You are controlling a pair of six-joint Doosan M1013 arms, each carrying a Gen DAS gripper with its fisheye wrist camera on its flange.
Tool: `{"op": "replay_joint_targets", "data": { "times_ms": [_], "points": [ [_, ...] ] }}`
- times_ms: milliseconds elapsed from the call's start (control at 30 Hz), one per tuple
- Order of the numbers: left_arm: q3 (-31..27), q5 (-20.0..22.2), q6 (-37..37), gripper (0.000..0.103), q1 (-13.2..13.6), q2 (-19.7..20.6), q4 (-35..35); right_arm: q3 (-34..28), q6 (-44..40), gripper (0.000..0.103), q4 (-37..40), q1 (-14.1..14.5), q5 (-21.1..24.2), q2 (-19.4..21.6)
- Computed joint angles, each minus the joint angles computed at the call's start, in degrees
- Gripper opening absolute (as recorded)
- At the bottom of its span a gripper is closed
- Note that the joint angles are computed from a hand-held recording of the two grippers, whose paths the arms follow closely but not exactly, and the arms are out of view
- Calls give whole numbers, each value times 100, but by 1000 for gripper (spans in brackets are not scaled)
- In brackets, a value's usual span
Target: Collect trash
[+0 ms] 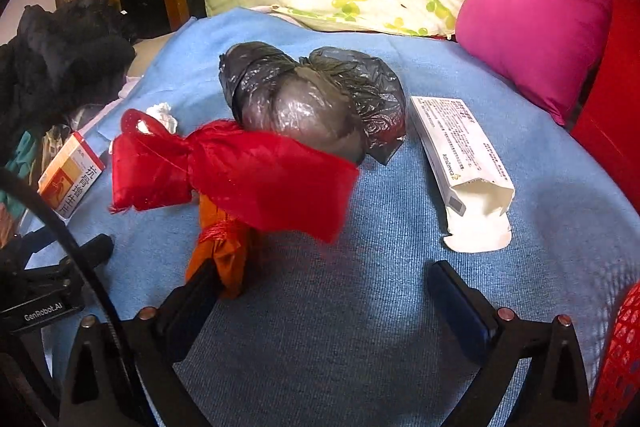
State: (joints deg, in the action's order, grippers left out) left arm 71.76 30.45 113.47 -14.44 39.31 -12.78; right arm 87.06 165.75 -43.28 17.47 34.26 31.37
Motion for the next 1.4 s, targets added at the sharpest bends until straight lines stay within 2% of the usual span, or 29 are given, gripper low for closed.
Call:
{"op": "replay_joint_targets", "data": {
  "times_ms": [233, 1400],
  "points": [
    [-1, -4, 90, 103, 21, 7, -92, -334, -94, 103, 64, 58, 172, 211],
    [5, -13, 75, 103, 17, 3, -90, -322, -110, 103, 68, 51, 141, 203]
  ]
}}
